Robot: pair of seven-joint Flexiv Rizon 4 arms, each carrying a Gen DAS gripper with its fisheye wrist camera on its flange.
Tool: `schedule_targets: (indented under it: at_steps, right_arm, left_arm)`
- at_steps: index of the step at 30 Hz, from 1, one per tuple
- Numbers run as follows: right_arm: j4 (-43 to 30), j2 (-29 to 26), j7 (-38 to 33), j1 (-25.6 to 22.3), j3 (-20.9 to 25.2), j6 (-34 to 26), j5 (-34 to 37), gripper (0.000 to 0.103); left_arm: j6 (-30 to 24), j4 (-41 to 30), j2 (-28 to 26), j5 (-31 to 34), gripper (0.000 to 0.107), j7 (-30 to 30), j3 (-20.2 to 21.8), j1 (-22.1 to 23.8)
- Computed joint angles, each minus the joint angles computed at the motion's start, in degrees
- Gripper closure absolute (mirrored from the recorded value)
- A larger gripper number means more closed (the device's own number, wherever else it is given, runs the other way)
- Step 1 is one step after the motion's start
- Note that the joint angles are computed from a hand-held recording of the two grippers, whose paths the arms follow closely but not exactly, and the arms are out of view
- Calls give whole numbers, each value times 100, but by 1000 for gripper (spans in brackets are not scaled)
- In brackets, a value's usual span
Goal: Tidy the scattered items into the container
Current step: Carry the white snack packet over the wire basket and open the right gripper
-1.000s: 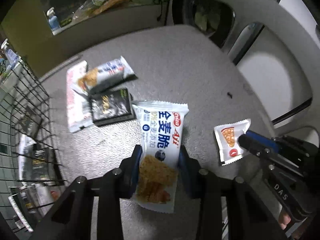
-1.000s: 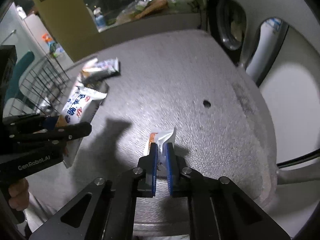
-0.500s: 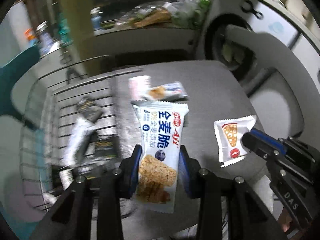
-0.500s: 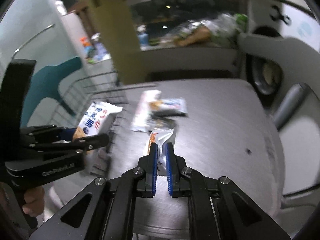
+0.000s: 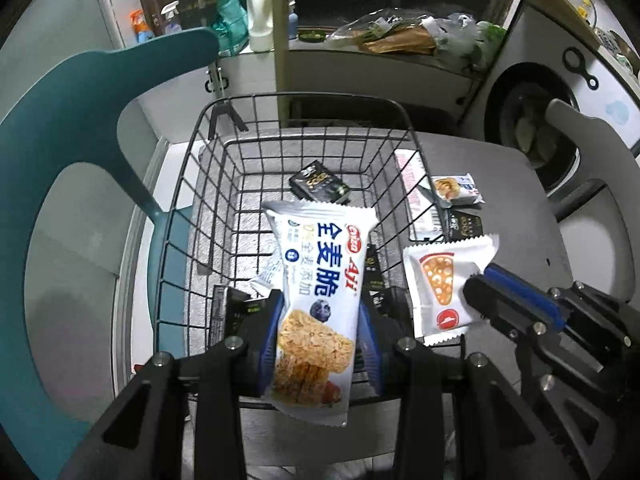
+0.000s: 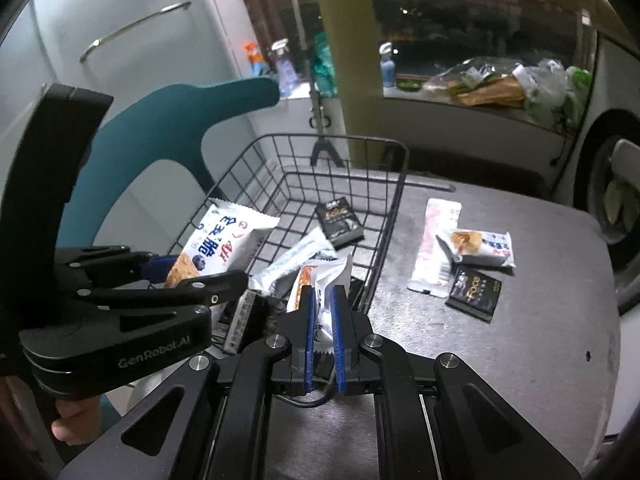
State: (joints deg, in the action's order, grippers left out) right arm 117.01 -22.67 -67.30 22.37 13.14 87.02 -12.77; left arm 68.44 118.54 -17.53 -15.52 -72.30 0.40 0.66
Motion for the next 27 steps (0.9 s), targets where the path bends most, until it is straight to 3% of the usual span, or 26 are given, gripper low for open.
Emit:
schedule_targets:
  at_steps: [7, 8, 9, 11, 15, 27]
  right_arm:
    - [-6, -36, -32, 111, -114, 5, -144, 92]
    - [0, -45, -48, 146, -156, 44, -192, 92]
    - [43, -41, 3, 237, -264, 130, -246, 92]
    - [155, 23, 195, 445, -528, 253, -350, 87]
    - [150, 48, 162, 188, -274, 247, -290, 84]
    - [424, 343, 243, 89, -428, 429, -331, 84]
  left_arm:
    - [121, 167, 56, -335, 67, 245, -130, 138]
    - [185, 203, 68, -415, 63, 293, -163, 152]
    - [236, 222, 80, -424, 50, 276, -147, 134]
    - [356, 241, 95, -345, 38, 151, -66, 64]
    - [444, 305, 179, -412, 38, 217, -130, 108]
    - [361, 154, 202, -196, 38, -102, -98, -177]
